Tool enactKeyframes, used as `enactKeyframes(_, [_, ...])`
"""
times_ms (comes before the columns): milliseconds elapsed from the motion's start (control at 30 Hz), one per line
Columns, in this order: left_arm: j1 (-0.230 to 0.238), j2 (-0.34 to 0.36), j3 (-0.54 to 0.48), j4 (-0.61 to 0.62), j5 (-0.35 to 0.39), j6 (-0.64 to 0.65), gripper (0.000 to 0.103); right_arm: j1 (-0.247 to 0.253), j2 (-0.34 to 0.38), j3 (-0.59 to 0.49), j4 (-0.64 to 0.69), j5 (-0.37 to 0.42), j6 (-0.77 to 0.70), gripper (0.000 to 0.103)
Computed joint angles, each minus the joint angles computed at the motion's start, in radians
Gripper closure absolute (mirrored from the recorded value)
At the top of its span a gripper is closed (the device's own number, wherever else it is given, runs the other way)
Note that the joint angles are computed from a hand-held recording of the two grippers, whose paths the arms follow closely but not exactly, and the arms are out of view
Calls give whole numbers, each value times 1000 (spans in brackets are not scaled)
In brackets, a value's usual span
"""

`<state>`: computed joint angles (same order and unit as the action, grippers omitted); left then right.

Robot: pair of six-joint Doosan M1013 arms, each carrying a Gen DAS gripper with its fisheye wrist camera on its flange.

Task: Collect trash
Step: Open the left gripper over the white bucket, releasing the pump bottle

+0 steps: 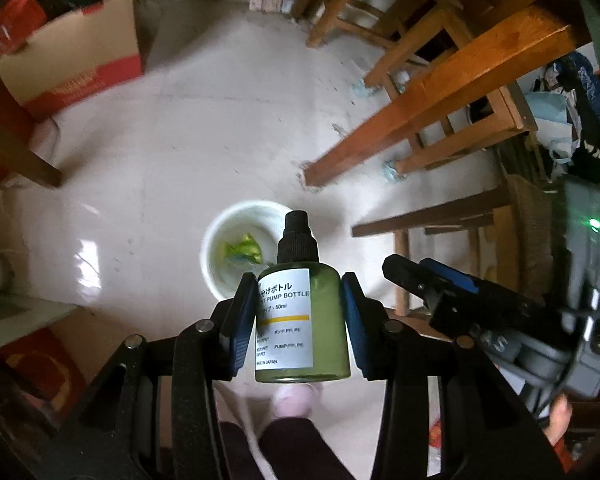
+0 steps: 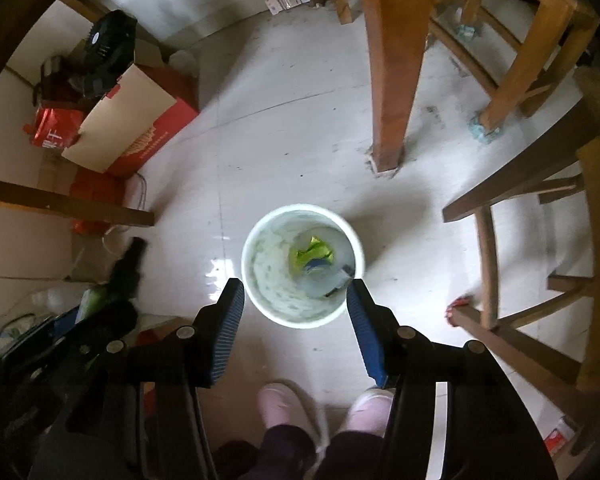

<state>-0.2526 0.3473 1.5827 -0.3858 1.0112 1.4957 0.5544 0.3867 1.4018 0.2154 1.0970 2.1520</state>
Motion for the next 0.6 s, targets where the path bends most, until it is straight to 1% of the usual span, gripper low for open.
enactKeyframes(33, [-3,8,-7,3,14,0,60,-2,-3,-2,2,10,-3,53])
enactKeyframes(67, [-10,13,-15,26,27,-12,56,-4,-7,-4,4,19,-4,53])
enactKeyframes(100, [-17,17,-25,60,40,-31,55,-5,-8,-6,5,24,-6,53])
enactKeyframes(167, [-25,16,-35,102,52,-48,55,-6,-13,-16,-3,38,-4,53])
enactKeyframes(233, [-26,11,-43,111,64,-53,54,-5,-18,-26,-12,48,1,53])
enactKeyframes(400, [-24,-18,-75,132,92,-59,54,-2,-26,-66,-28,75,13,53])
enactKeyframes(600, [-20,-67,-139,176,138,-67,54,6,-39,-156,-64,125,31,53])
